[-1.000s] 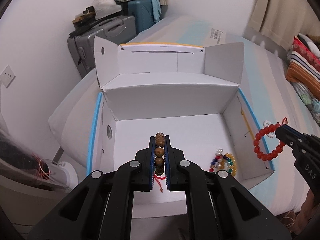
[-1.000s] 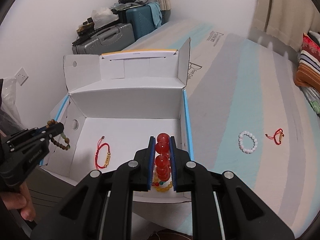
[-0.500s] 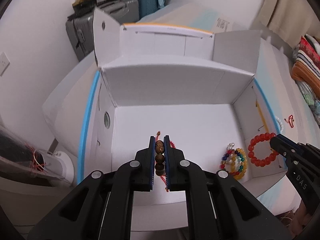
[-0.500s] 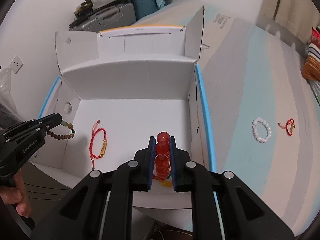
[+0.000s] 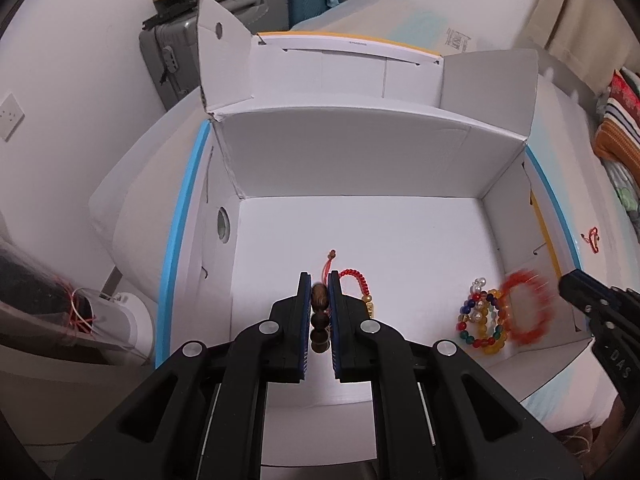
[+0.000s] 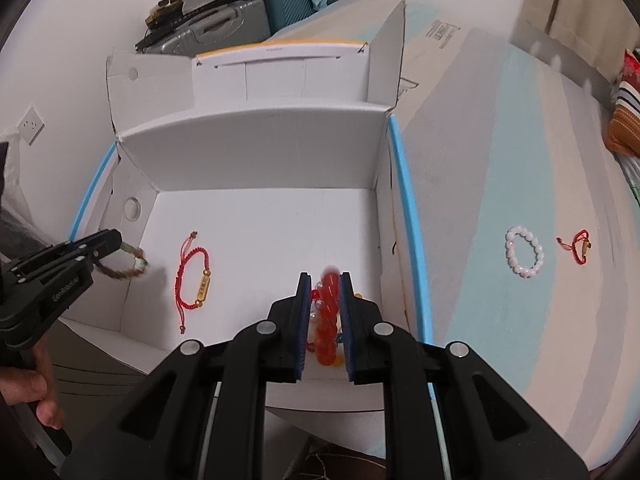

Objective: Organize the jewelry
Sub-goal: 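Lower both tools into the box and open them to release the bracelets, then withdraw both open tools from the box back over the bed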

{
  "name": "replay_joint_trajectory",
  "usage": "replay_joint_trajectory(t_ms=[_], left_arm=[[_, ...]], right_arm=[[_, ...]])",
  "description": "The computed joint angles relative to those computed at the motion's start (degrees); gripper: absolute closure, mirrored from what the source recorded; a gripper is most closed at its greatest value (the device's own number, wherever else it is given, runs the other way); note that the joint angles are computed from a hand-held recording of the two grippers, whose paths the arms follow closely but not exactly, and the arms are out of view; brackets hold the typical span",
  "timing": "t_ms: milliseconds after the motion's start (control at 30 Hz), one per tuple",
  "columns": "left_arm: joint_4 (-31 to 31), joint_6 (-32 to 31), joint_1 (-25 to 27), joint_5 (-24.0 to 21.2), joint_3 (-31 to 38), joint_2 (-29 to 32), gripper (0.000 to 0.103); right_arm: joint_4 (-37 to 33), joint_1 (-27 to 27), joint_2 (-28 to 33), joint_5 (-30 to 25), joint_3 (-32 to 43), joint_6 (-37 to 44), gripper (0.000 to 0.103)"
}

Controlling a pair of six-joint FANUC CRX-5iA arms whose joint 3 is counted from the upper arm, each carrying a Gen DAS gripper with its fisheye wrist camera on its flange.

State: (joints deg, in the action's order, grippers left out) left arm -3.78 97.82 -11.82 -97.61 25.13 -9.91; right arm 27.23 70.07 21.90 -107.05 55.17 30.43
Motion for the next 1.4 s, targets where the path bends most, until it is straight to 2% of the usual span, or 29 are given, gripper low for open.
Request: replay_joint_trajectory(t_ms=[100,133,167,233,300,367,400,467,567,733,833,1233,1400], left_arm=[[0.5,0.1,0.0,0.0,0.0,-0.1,0.092],[0.3,0.1,-0.2,-0.1,0.1,-0.1,0.085],[0.0,0.2,-0.5,0.0,0.2,-0.1,0.072],[-1.2,1.1,-1.3,0.9,0.1,-0.6,0.056],[-2.4,1.6,-2.2,1.0,0.6,-0.6,0.052],[-3.0,2.6,-2.9,0.8,1.3,-0.3,0.039],[-3.3,3.0,-3.4,0.7,1.6,-0.2,0.037],[-4.2,3.2,-5.0,0.9,2.3,0.2,0.031],[-4.9,4.0,-7.2,1.8,3.0,0.7,0.018],[-5.9,5.0,-11.4,2.9,4.9,1.9,0.009],[-5.0,5.6,-13.3,4.8,5.2,2.2,0.006],[-7.6,7.7,-24.9,6.2,12.9,8.3,0.006],[-8.3,9.0,-28.8,6.1,16.3,11.5,0.006]], right_arm=[[1.4,0.2,0.5,-0.7,1.2,0.5,0.088],[2.1,0.3,0.6,-1.0,1.4,0.8,0.085],[2.7,0.4,0.4,-1.1,1.4,0.8,0.079],[3.7,0.4,-0.4,-1.1,0.5,0.2,0.074],[4.6,0.4,-1.2,-1.4,-0.3,-0.1,0.069],[5.2,0.3,-2.1,-1.6,-1.3,-0.6,0.067],[5.4,0.2,-2.5,-1.6,-1.8,-0.8,0.066],[6.3,0.3,-3.7,-1.6,-3.3,-1.4,0.056],[7.2,0.4,-5.8,-1.4,-6.2,-2.8,0.049],[8.7,0.9,-9.8,-1.3,-11.1,-5.3,0.036],[9.4,1.3,-12.4,-1.1,-14.2,-7.1,0.033],[11.3,2.2,-22.0,-2.1,-23.9,-12.5,0.01],[11.7,2.6,-26.2,-2.7,-27.8,-13.7,0.007]])
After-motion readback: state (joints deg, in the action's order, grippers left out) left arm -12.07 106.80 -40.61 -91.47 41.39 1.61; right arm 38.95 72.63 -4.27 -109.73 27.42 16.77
